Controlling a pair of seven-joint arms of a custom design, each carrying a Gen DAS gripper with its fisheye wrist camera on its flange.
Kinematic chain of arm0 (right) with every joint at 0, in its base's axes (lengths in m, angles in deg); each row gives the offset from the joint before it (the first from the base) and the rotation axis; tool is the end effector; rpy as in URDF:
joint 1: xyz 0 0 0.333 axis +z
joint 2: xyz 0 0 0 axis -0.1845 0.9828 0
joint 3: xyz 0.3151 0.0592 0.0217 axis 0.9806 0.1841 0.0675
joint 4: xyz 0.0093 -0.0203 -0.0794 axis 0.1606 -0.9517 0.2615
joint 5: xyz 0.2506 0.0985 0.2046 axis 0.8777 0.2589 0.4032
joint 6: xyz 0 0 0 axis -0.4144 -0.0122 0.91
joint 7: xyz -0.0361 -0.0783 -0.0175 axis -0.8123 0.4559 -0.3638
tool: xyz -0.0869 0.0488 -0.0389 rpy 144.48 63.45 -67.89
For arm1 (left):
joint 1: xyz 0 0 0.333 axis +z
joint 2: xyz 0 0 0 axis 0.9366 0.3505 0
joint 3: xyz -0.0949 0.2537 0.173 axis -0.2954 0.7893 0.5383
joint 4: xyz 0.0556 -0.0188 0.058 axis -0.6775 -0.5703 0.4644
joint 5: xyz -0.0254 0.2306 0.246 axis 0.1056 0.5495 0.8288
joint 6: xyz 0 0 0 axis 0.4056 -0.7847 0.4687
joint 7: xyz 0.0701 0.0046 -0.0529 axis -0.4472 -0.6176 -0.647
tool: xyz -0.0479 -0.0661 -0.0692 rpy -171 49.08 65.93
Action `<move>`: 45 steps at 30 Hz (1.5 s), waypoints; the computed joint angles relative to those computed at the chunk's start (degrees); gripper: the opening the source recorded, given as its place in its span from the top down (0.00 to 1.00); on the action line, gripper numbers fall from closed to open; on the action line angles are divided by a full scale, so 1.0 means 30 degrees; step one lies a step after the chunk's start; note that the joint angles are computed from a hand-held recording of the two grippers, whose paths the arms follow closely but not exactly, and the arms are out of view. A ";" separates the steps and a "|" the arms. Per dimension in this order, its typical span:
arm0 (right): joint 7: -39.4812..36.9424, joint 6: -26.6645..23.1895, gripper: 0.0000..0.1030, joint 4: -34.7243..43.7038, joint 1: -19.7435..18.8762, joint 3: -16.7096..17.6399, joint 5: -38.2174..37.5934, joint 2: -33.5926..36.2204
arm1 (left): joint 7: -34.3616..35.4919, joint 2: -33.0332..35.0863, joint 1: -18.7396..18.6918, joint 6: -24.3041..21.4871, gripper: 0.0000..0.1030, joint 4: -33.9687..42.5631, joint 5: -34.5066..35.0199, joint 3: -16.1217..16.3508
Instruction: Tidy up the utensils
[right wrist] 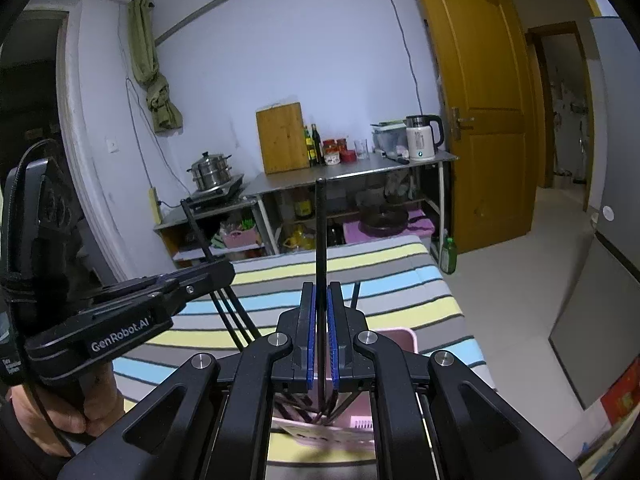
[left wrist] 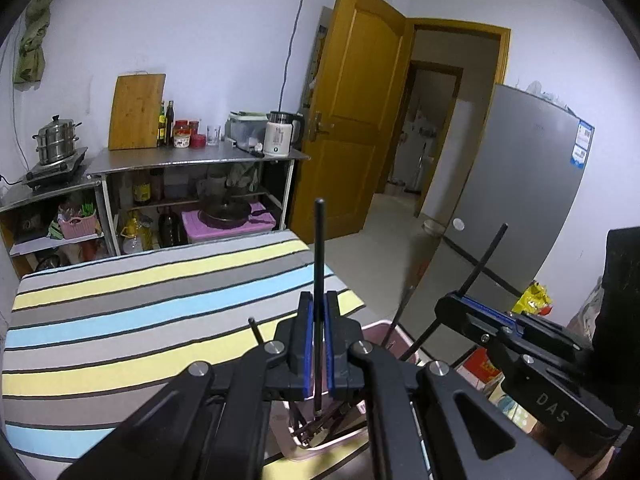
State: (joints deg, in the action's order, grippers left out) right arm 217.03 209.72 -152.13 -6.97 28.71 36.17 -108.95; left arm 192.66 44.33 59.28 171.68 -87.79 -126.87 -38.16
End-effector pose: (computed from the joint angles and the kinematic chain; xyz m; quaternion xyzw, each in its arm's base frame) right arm 0.3868 0.1853 0.6293 -0.5551 0.6471 -0.3125 0.4189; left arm 0.4671 -0.1106 0.6205 -0.4277 0.7536 -0.4812 0.1324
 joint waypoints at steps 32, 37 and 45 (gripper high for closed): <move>-0.0719 -0.1645 0.83 -0.1021 0.1001 0.0334 0.0991 -0.1271 | 0.0640 -0.2284 0.0426 -0.1385 0.93 -0.1755 -0.0478 0.1057; -0.0381 -0.2011 0.83 -0.1498 0.1063 0.0695 0.0902 -0.2146 | 0.0988 -0.3304 0.0324 -0.1294 0.93 -0.2629 -0.0590 0.1285; 0.0457 -0.2308 0.83 -0.2362 0.1125 0.1326 0.0887 -0.3191 | 0.1641 -0.5182 -0.0116 -0.0073 0.93 -0.4692 -0.0840 0.1506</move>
